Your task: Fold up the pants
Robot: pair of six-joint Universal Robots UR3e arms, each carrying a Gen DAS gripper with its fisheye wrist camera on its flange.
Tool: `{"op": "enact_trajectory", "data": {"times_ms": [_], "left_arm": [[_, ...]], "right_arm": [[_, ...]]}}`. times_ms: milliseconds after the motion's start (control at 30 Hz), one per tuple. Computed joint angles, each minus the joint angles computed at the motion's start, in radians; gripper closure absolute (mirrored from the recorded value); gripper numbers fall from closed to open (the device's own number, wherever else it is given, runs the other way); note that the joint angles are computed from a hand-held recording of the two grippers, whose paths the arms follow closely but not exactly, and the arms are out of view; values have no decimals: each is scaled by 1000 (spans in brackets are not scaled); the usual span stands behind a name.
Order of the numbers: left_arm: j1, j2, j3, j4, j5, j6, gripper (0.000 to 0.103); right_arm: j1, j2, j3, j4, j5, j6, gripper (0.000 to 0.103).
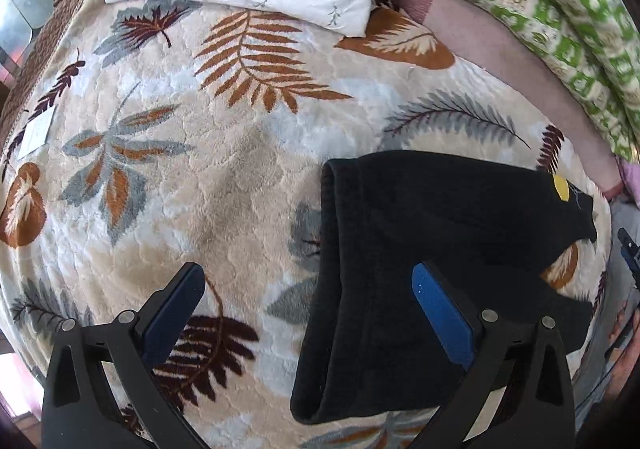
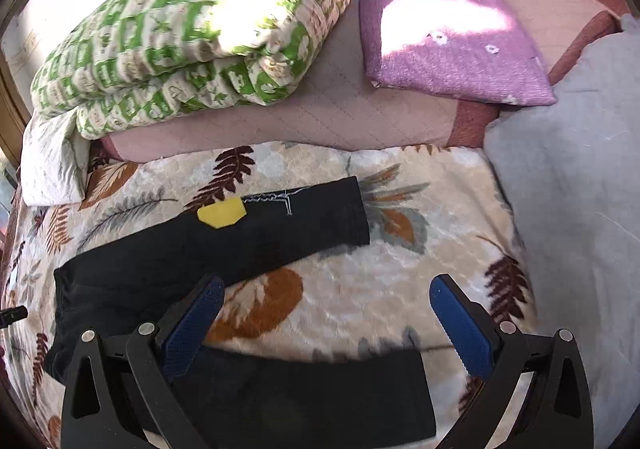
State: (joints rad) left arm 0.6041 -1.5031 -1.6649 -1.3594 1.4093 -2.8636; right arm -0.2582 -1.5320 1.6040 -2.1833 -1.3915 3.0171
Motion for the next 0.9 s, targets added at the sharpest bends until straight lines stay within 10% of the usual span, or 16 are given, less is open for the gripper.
{"op": "enact_trajectory", "data": {"times_ms": [267,600,833,900], "left_arm": [[-44,-200,113,16,-24,-101,0],[-95,-366,261,-58,-104,-141,1],[-98,-406,294,-57,-119,-94,46],[-91,-397,285,-52,-114,-73,72]], "right_arm": [[29,455,-339,-65,-36,12,4],[-35,514,-338,-45,137,-9,8],[-24,538,-369,-19,128,-23,21],[-23,539,-380,2,131,-44,33]]}}
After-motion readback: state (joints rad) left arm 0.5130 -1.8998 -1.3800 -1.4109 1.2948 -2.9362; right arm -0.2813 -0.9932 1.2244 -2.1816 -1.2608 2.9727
